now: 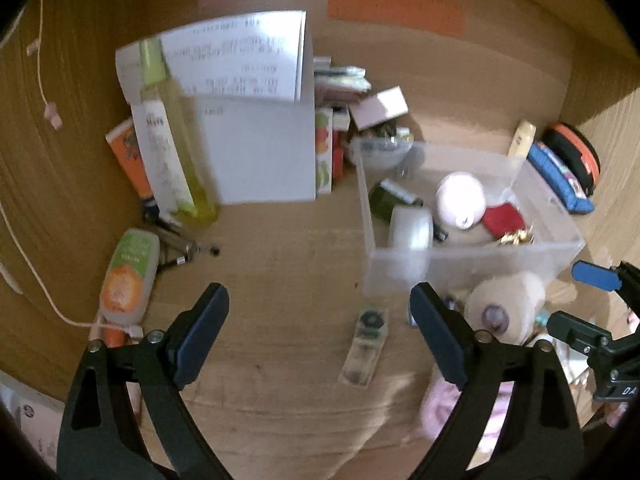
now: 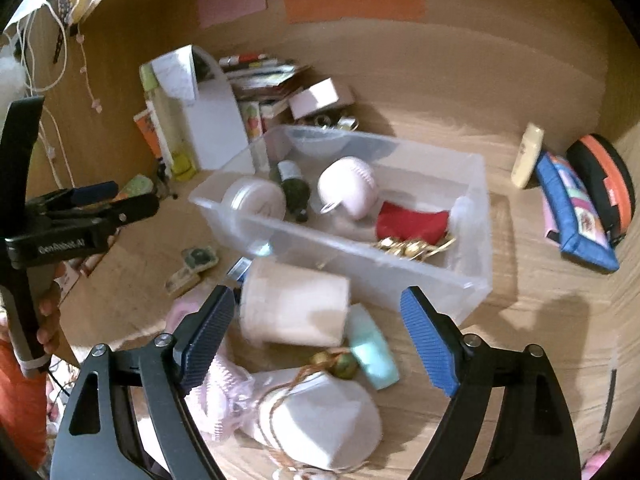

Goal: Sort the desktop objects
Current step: 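Grasp the large white jar with right tool while left tool grasps small patterned packet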

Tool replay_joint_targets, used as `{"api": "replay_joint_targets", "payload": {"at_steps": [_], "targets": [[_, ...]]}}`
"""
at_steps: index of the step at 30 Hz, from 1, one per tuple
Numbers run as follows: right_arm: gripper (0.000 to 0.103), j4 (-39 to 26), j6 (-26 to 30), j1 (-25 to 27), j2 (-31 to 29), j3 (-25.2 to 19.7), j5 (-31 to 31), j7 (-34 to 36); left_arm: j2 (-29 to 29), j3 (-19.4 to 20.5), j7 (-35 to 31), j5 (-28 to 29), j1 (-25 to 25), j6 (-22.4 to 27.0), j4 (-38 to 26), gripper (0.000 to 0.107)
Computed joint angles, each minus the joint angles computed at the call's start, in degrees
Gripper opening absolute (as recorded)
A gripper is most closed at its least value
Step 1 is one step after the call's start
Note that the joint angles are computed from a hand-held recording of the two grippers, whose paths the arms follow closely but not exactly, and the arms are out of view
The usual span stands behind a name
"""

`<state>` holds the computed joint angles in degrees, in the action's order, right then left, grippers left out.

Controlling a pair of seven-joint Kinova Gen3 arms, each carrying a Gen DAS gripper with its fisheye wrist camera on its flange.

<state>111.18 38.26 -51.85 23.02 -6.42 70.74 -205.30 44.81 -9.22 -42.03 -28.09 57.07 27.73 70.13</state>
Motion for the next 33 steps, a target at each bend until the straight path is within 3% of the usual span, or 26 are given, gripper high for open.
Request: {"api": "replay_joint_targets", "payload": {"at_steps": [5,10,15,18,21,25,29,33], "targets": [[0.083,-4.17,1.5,-0.41,3.35,0.16,-4.97,5.78,0.34,1.65,-1.77,1.2,-1.58,-1.85,1.71,0.093],[0.083,-6.7,-0.16,-0.77,5.63,2.65,-9.9,9.09,2.83,5.04,-6.37,4.19,-4.16,1.27,-1.35,0.093],[0.081,-4.31,-5.24,-2.24,5.66,6.68,-6.54,1.27,5.26,5.97,-10.01,6.37,-4.63,3.28,-4.22,0.093],[0.065,-3.01,-8.65,-1.09,5.43,6.67,-5.06,1.17,6.69,4.36,-9.04,6.47,-3.36,5.09,-6.34,0.093],[0.065,-2.76,-8.53,-1.86,5.43,7.2,-4.37,1.07,7.29,6.08,-10.71,7.69,-4.88,4.87,-7.41,0.093],[0.065,-1.91,-9.53,-1.83,5.05,7.41,-2.46,-0.56,7.74,5.32,-11.22,7.82,-4.24,4.63,-8.32,0.092],[0.065,-1.0,-10.13,-1.54,4.6,7.22,-0.34,-2.68,8.86,5.61,-12.9,7.87,-4.0,6.35,-10.72,0.078],[0.064,-0.06,-9.71,-1.05,4.16,6.26,1.87,-4.88,9.65,6.17,-14.14,8.54,-4.38,6.96,-12.17,0.071]]}}
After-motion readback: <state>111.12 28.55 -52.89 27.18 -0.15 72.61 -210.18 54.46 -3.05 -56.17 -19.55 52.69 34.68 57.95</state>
